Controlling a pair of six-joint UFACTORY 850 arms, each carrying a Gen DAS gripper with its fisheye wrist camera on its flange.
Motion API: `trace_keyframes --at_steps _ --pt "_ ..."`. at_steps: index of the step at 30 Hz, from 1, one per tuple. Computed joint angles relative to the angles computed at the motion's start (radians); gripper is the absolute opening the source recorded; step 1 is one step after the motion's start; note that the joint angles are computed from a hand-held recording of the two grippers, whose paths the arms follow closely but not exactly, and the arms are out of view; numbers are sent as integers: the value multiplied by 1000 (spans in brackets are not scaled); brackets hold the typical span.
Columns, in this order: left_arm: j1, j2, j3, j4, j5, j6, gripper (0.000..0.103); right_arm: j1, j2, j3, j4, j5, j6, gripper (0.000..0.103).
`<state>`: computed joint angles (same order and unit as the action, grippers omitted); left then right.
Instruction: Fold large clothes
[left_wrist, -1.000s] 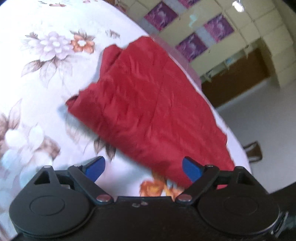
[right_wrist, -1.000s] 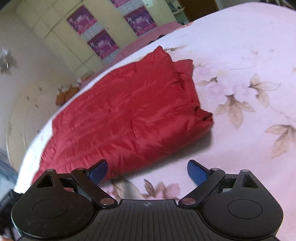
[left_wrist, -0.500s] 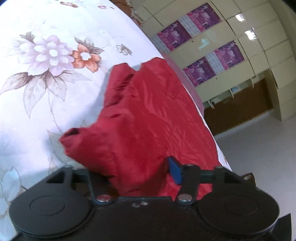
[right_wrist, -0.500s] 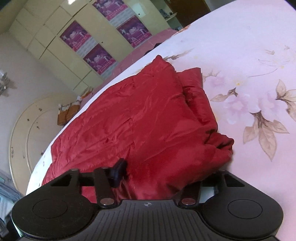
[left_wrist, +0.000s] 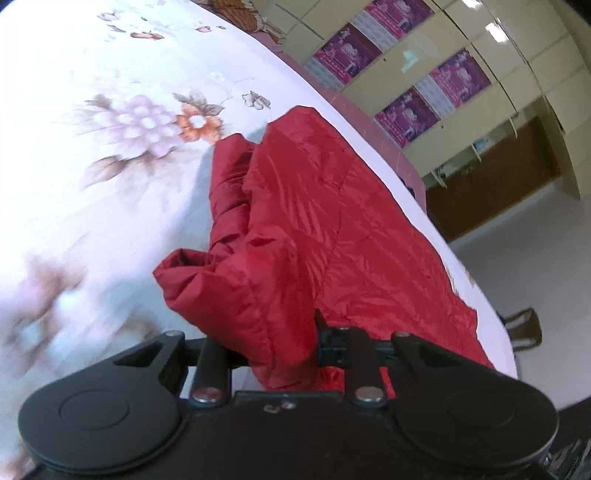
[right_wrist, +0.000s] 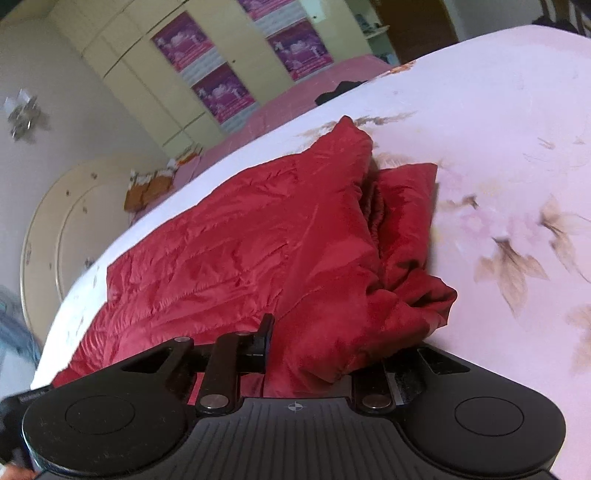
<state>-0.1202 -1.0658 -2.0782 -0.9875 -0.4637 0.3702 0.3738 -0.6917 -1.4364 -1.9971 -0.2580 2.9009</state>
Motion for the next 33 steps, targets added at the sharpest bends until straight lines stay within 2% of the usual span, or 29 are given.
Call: trace_keyframes --at_steps 5,10,18,22,24,26,28,29,30,33 --pt "14 179 298 -173 18 240 23 60 89 144 -27 -31 57 23" --pt "29 311 517 -322 29 442 23 74 108 176 -19 -39 41 23" --pt "50 418 684 -440 10 593 23 83 126 202 -29 -45 58 23" --pt "49 414 678 -411 2 568 24 79 121 207 -68 -48 118 23" --pt "42 395 644 -359 9 519 28 80 118 204 -41 -60 107 29" --pt "38 375 604 -297 19 468 32 87 119 197 73 -85 -7 46" --pt "36 383 619 -292 34 465 37 90 124 194 141 -110 -69 53" --pt "35 382 620 -294 39 462 44 94 131 202 150 -124 -71 56" --pt "35 380 622 -307 43 466 55 93 135 205 167 -137 -88 57" --pt "38 388 646 -388 43 547 68 108 168 236 240 -188 -153 63"
